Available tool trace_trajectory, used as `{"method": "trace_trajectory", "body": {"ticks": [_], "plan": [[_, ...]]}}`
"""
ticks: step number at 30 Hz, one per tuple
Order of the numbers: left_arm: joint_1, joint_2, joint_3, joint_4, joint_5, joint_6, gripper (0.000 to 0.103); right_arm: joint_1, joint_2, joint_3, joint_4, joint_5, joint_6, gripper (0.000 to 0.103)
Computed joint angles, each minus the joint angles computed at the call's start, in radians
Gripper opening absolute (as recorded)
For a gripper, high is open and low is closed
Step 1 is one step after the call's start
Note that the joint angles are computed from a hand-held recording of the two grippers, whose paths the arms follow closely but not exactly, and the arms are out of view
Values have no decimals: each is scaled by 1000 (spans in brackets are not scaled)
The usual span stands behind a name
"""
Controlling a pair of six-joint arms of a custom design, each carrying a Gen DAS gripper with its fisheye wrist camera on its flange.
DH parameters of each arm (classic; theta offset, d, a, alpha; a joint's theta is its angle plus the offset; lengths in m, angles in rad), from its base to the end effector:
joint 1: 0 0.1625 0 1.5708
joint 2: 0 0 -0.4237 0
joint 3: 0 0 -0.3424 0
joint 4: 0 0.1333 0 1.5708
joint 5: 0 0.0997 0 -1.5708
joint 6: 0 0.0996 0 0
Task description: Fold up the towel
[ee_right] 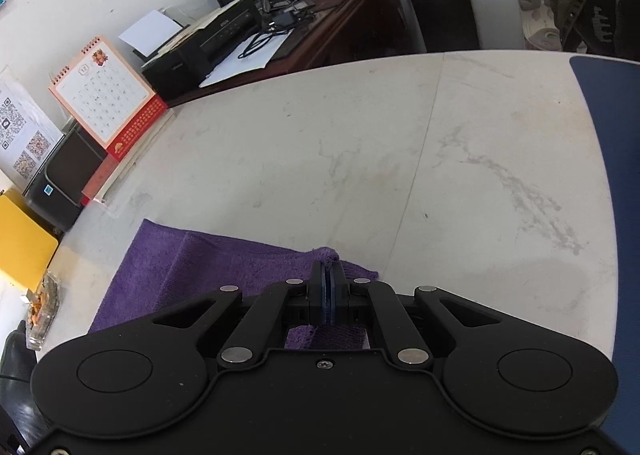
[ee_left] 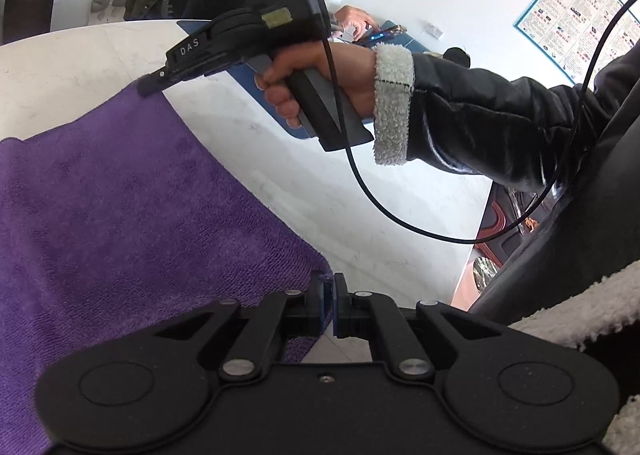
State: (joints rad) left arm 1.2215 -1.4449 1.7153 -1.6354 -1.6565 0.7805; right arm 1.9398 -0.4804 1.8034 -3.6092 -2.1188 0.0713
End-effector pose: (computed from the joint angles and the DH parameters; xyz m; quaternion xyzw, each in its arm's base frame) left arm -0.0404 -0.4754 0.3739 -0.5283 -0.8418 -0.0911 0.0636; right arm 0.2890 -0.5216 0.0276 0.0400 -0.9058 0.3843 0.1737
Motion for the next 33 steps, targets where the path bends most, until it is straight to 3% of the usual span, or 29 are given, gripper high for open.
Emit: {"method": "trace_trajectory", "body": {"ticks": [5, 18, 20, 28, 31, 33], "plan": [[-11, 0, 51, -24, 41, 6, 4, 1, 26, -13, 39, -87, -46, 3], [-50, -49, 179, -153, 140, 9, 4, 9, 54, -28, -17, -119, -136, 8], [-56, -61, 206, -183, 153, 1, 4, 14, 55, -22, -42, -130, -132, 14], [-69, -92, 270, -270, 136, -56, 5, 52, 6, 94, -162, -124, -94, 15], [-81, -105, 301, -309, 152, -73, 5, 73, -13, 152, -182, -123, -75, 25], [-92, -116, 329, -339, 168, -86, 7, 88, -20, 191, -190, -122, -57, 25]]}}
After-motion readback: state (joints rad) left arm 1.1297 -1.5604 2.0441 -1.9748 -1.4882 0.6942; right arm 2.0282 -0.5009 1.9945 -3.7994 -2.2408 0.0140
